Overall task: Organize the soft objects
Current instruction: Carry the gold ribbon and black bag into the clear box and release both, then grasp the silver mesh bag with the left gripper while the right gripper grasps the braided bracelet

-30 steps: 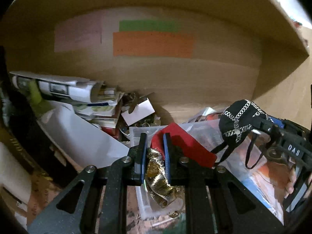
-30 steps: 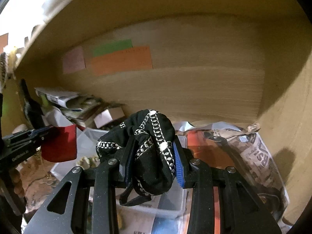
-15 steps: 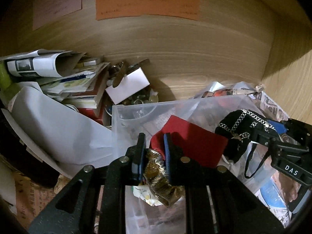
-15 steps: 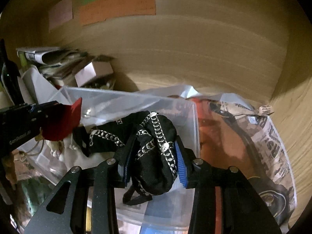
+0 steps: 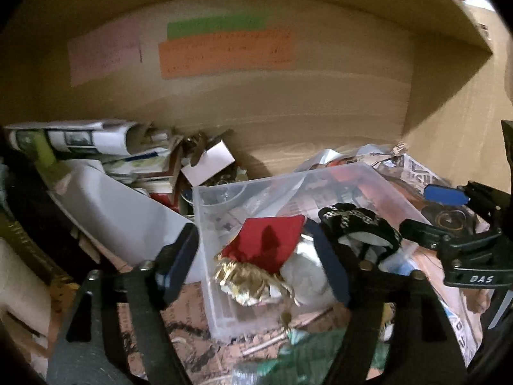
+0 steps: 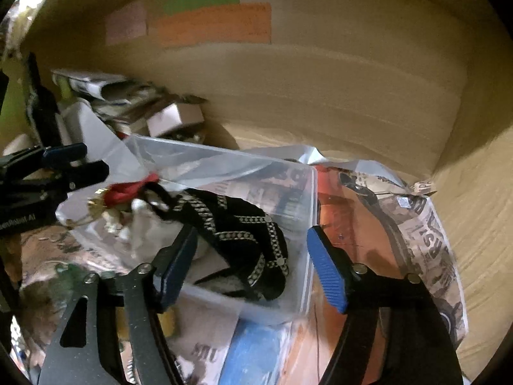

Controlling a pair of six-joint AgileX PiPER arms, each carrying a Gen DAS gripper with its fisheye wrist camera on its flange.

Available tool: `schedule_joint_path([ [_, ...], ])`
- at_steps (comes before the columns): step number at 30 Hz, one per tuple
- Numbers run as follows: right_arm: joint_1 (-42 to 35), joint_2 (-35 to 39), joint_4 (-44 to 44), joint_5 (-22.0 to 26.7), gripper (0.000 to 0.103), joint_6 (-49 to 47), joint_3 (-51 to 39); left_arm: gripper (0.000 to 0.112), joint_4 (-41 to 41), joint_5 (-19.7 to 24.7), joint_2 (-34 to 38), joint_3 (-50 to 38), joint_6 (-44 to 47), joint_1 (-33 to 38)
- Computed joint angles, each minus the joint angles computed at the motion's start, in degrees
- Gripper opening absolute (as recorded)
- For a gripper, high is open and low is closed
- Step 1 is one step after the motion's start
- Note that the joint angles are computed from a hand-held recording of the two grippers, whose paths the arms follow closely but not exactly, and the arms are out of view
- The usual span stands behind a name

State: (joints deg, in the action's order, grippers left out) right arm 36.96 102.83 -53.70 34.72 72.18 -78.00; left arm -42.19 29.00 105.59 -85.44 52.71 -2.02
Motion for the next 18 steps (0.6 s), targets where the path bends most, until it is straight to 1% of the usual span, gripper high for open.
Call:
schedule_joint_path([
  [2, 1.6, -1.8, -3.9, -0.2, 0.079, 4.2, 2.4, 0.088, -3.4, 0.7, -2.2, 2.8, 3.6, 1.2],
  [5, 3.8, -4.2, -7.9, -0.8, 0.082, 8.8, 5.7, 0.096, -7.7, 2.0, -5.2, 7.4, 8.2, 3.2],
  [7, 5.1, -5.3, -9.7, -1.7, 0.083, 11.4, 8.0, 0.099, -9.0, 1.8, -7.0, 10.5, 10.2, 4.1],
  [12, 7.2, -5.4, -10.4, -3.6, 0.084, 14.9, 11.2, 0.099, -7.2, 1.9, -8.3, 15.4, 10.7, 5.4],
  [18, 8.2, -4.4, -8.9, -7.8, 0.084, 19.0, 15.1, 0.099, -4.4, 4.0, -7.2, 19.1, 10.2, 7.0],
])
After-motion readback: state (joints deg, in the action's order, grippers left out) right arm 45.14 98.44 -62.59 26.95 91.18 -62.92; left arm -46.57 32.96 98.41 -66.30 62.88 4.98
